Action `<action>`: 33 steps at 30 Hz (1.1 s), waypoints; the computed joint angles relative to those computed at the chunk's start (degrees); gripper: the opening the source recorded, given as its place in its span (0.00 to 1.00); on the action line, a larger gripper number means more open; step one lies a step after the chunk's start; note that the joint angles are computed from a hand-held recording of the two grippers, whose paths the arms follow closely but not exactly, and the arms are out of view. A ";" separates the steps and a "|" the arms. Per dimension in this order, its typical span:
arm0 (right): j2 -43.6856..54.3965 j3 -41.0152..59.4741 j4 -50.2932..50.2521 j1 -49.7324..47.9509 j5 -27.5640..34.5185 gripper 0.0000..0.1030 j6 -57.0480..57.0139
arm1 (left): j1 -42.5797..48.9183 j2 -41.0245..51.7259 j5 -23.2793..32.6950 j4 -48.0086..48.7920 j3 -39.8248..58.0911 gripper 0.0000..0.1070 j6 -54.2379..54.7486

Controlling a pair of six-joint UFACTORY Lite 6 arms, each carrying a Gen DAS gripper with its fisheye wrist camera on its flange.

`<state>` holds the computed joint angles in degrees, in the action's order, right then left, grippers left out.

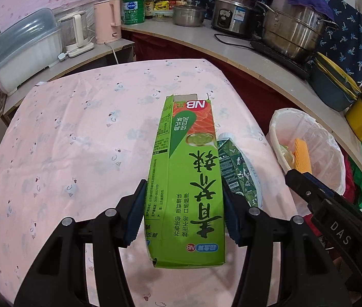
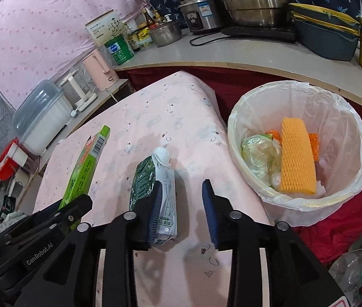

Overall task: Collect trash
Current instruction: 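Grasp the white drink carton on the table with the right tool, then carry the white drink carton and green tea carton over the bin and release both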

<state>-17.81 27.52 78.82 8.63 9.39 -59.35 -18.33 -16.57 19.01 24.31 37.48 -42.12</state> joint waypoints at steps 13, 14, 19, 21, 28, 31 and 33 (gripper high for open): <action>18.85 6.83 28.94 4.78 3.88 0.54 -27.51 | 9.43 -1.94 -3.01 -10.77 -5.37 0.48 14.93; 20.04 7.46 28.91 4.63 4.24 0.54 -27.50 | 9.86 -1.77 -3.31 -11.28 -5.59 0.48 15.60; 26.51 11.07 31.96 6.34 5.00 0.47 -30.49 | 11.76 0.35 -4.74 -15.57 -5.64 0.48 20.62; 27.22 11.23 35.66 6.99 5.32 0.36 -34.04 | 12.44 1.24 -5.13 -17.12 -5.34 0.48 22.54; 23.17 10.95 47.81 11.80 0.95 0.24 -44.72 | 13.82 0.56 -4.82 -20.43 -5.35 0.48 26.32; 18.05 9.68 53.60 13.38 -1.96 0.22 -50.28 | 13.56 -1.08 -3.98 -20.81 -5.50 0.48 26.47; 14.74 8.98 55.07 13.93 -3.69 0.20 -51.82 | 12.63 -2.31 -3.35 -19.66 -5.51 0.48 24.91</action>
<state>-3.07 36.50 133.89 22.56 5.70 -111.17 -5.70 -18.88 15.67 4.66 31.96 -17.20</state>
